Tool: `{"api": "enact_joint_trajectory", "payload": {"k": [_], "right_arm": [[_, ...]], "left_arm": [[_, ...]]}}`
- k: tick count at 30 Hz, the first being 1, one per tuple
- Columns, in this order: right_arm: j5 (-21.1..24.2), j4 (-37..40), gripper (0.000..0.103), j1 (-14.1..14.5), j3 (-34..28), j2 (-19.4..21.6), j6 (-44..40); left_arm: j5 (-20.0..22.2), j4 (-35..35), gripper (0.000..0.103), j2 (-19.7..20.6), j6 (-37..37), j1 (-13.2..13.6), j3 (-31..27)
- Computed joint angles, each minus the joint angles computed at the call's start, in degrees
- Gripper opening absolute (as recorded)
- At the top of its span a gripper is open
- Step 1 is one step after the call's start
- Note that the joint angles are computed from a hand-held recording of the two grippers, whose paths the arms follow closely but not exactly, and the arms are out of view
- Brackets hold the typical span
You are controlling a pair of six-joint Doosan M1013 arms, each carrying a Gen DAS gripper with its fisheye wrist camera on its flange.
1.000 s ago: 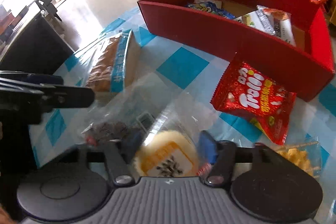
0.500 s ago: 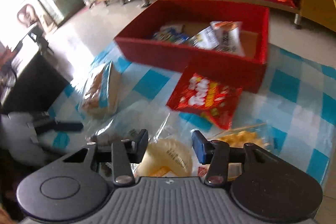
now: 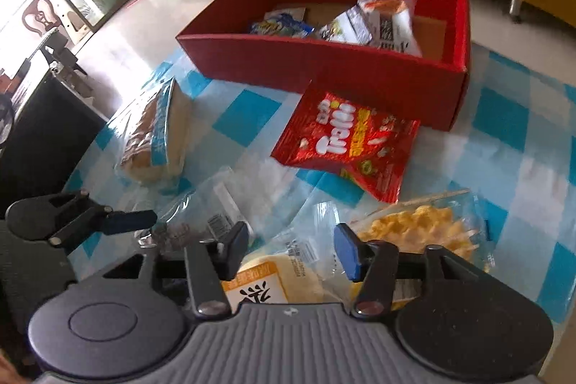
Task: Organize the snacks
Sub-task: 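Grasp the wrapped round bun with the right gripper while the left gripper lowers over the jerky bag, then grasp the clear jerky bag with the left gripper while the right gripper holds the bun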
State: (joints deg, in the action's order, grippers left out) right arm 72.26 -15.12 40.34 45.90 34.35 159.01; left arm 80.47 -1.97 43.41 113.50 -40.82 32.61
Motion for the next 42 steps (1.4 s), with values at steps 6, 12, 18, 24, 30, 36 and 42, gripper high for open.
{"api": "enact_joint_trajectory", "payload": {"k": [6,12,18,24,30,36,42], "right_arm": [[0.9,3.0,0.073,-0.2,-0.2,0.1,-2.4],[2.9,3.9,0.078,0.0,-1.6,1.0,-4.2],[3.6,4.1,0.086,0.3,-2.5,1.8,-6.3],[3.5,4.8,0.095,0.4,-2.6,2.2,-7.6],[3.9,4.7,0.103,0.6,-3.5,3.0,-9.2],[4.0,2.3,0.103,1.5,-3.3,3.3,-9.0],[10.9,-0.1,0.083,2.8,-7.8,5.4,-12.2]], "left_arm": [[0.3,-2.1,0.064,-2.1,-0.9,0.6,3.1],[0.0,2.0,0.093,-1.2,-2.6,-0.9,3.2],[-1.5,2.7,0.082,-3.0,-1.5,-1.3,6.1],[-0.6,-1.3,0.063,-4.5,-3.2,0.4,7.4],[-0.4,-2.8,0.071,-4.3,-5.2,1.5,7.1],[-2.8,0.1,0.087,-5.0,-2.7,0.2,9.7],[-2.5,0.8,0.092,-4.6,-2.7,-0.1,9.2]]}}
